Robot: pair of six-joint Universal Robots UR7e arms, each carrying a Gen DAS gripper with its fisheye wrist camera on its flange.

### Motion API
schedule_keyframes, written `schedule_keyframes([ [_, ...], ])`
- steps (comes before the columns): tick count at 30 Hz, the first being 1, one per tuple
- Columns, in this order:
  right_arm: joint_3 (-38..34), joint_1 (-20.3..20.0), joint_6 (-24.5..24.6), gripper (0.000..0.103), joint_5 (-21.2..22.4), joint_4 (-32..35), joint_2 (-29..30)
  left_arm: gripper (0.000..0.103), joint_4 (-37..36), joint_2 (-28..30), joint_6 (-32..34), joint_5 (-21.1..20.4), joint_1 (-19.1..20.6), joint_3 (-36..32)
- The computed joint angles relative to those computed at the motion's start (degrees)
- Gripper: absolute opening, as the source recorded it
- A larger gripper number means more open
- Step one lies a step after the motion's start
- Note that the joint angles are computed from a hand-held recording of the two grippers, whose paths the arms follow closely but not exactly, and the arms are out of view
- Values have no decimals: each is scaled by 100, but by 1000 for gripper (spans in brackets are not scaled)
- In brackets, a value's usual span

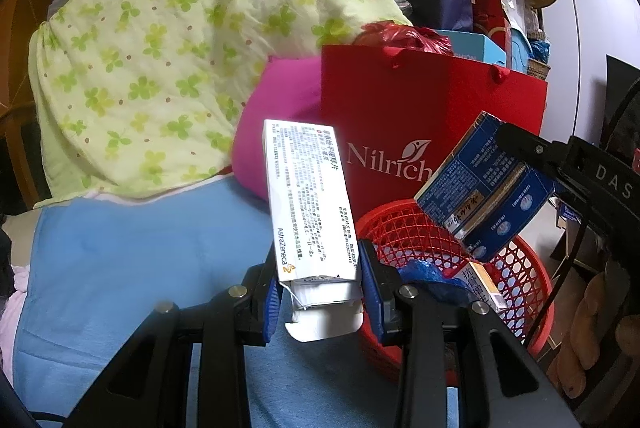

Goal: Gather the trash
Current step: 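Open both tools to drop the white and blue boxes into the basket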

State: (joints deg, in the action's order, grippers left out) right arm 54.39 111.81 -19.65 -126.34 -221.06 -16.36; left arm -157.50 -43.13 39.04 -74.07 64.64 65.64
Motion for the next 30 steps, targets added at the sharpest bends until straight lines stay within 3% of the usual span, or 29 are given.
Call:
schedule_keyframes([
  [30, 198, -72, 102, 37, -249, -193, -159, 38, 173, -83, 246, -64, -22, 338],
])
